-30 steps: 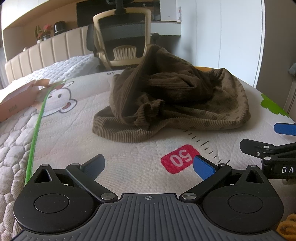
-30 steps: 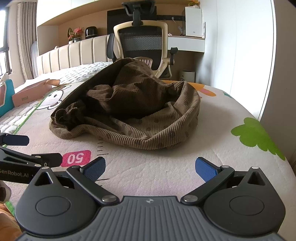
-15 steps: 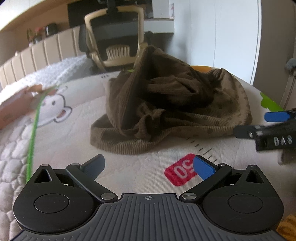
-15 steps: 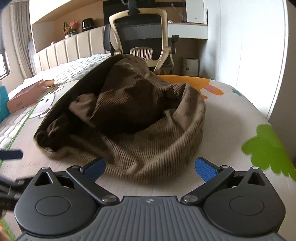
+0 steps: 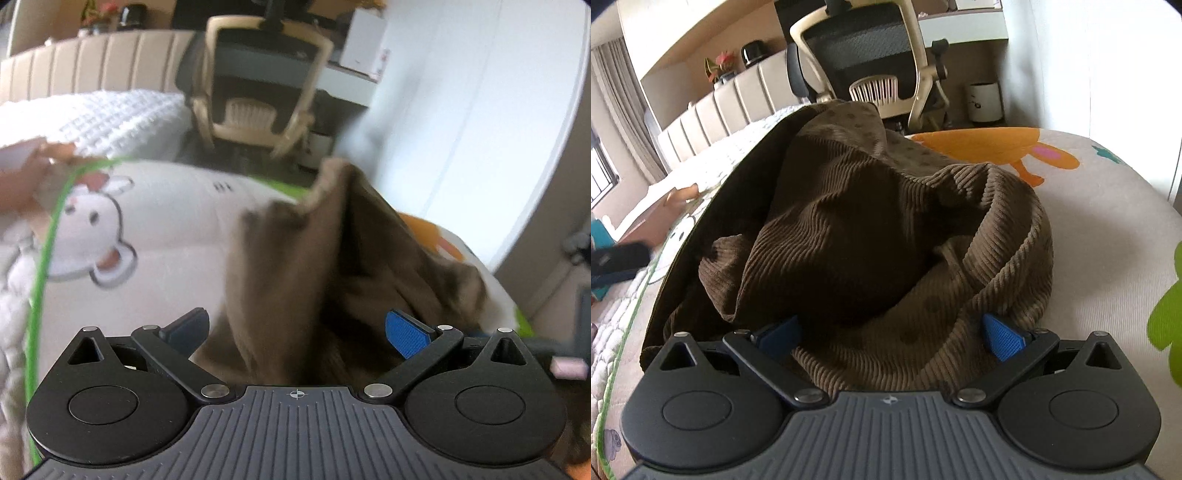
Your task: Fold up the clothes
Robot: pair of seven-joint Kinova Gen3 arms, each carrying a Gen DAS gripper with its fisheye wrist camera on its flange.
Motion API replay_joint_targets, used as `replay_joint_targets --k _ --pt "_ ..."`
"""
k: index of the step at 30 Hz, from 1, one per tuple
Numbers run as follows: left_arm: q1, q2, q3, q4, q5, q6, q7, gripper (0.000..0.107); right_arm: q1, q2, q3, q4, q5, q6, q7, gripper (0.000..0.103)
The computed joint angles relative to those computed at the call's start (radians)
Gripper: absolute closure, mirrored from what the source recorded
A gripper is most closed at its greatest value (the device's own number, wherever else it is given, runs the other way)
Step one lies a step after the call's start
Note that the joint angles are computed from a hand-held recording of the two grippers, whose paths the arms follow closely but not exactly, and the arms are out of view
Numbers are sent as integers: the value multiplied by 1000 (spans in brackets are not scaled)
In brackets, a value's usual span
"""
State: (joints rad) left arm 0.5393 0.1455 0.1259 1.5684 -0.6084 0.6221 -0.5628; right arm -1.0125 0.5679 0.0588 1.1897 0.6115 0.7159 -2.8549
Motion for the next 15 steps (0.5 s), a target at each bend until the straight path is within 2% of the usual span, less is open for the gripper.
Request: replay_joint_targets --k 2,5,7,9,11,12,15 --pt "-46 46 44 -64 11 30 -33 4 -3 -6 10 16 -1 -21 -12 0" --pt "-162 105 156 -145 80 56 -155 4 44 -18 -39 15 -23 -29 62 0" --pt "-174 130 148 -175 133 52 -237 4 48 -43 -31 56 9 -85 61 0" --pt "-150 140 86 -183 203 27 -305 4 -5 -53 46 59 89 -97 70 0" --pt "-173 143 74 -177 284 -18 -375 4 -12 -16 79 -11 149 -65 139 0" --pt "-203 149 93 -178 325 -33 -415 4 12 14 71 -57 155 -63 179 0" --pt "-307 195 186 -204 445 -45 -537 4 145 108 -36 -196 76 -75 268 1"
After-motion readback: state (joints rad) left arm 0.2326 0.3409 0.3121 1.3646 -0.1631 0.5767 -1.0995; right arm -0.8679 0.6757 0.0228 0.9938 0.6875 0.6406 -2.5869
